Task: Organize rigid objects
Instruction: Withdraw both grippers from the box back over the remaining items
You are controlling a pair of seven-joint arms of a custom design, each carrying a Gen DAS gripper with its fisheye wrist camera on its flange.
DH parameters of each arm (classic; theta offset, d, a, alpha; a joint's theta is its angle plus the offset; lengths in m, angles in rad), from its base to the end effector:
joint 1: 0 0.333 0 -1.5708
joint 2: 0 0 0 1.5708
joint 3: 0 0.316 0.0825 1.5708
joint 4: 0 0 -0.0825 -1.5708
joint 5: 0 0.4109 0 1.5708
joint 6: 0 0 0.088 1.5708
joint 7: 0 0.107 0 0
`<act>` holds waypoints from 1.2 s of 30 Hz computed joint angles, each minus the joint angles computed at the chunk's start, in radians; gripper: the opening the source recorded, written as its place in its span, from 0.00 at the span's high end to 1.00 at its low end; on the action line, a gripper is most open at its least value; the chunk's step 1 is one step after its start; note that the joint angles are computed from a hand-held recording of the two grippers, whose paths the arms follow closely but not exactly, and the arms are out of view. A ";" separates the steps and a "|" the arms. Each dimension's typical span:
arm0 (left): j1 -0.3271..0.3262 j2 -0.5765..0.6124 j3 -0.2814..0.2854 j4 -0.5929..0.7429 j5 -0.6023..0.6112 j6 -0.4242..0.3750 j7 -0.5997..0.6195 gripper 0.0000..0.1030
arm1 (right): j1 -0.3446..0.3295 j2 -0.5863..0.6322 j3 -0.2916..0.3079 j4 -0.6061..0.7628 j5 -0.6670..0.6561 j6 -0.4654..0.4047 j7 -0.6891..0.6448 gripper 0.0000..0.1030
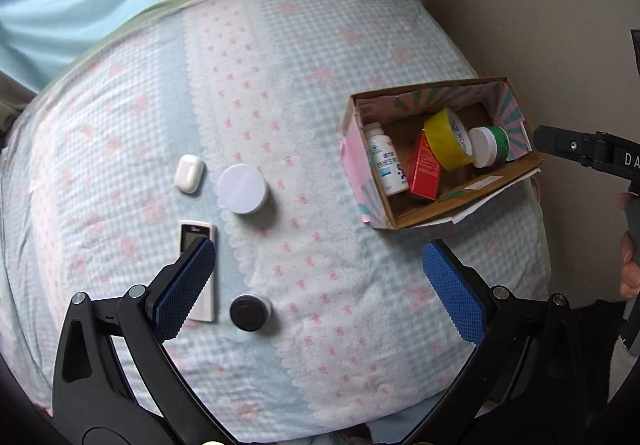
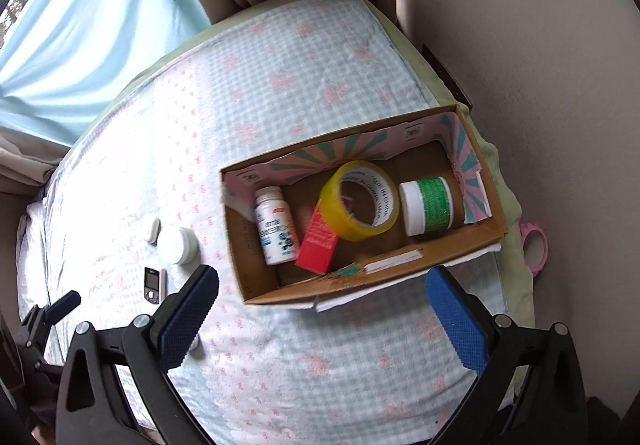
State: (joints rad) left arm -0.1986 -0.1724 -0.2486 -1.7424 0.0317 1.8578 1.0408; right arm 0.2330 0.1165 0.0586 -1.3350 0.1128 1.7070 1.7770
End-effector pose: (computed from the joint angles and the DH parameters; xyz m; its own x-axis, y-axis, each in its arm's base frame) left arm 0.4958 -0.2482 0.6606 0.0645 -0.9950 0.0769 -0.9572 -0.0835 -0.2773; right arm 0.6001 0.1884 0.6876 0.1008 -0.9807 -0.1676 -0.9730 -0.0620 -0.2223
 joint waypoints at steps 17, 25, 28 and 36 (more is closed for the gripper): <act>0.164 -0.441 0.149 -0.348 -0.113 0.017 0.472 0.00 | 0.231 -0.202 0.135 -0.200 -0.157 0.128 0.368 0.00; 0.237 -0.465 0.169 -0.474 -0.141 0.032 0.582 0.00 | 0.312 -0.243 0.175 -0.386 -0.153 0.269 0.460 0.00; 0.247 -0.455 0.163 -0.536 -0.159 0.072 0.594 0.00 | 0.333 -0.250 0.179 -0.458 -0.150 0.322 0.453 0.00; 0.226 -0.387 0.110 -0.683 -0.166 0.245 0.576 0.01 | 0.368 -0.268 0.196 -0.701 -0.211 0.565 0.490 0.00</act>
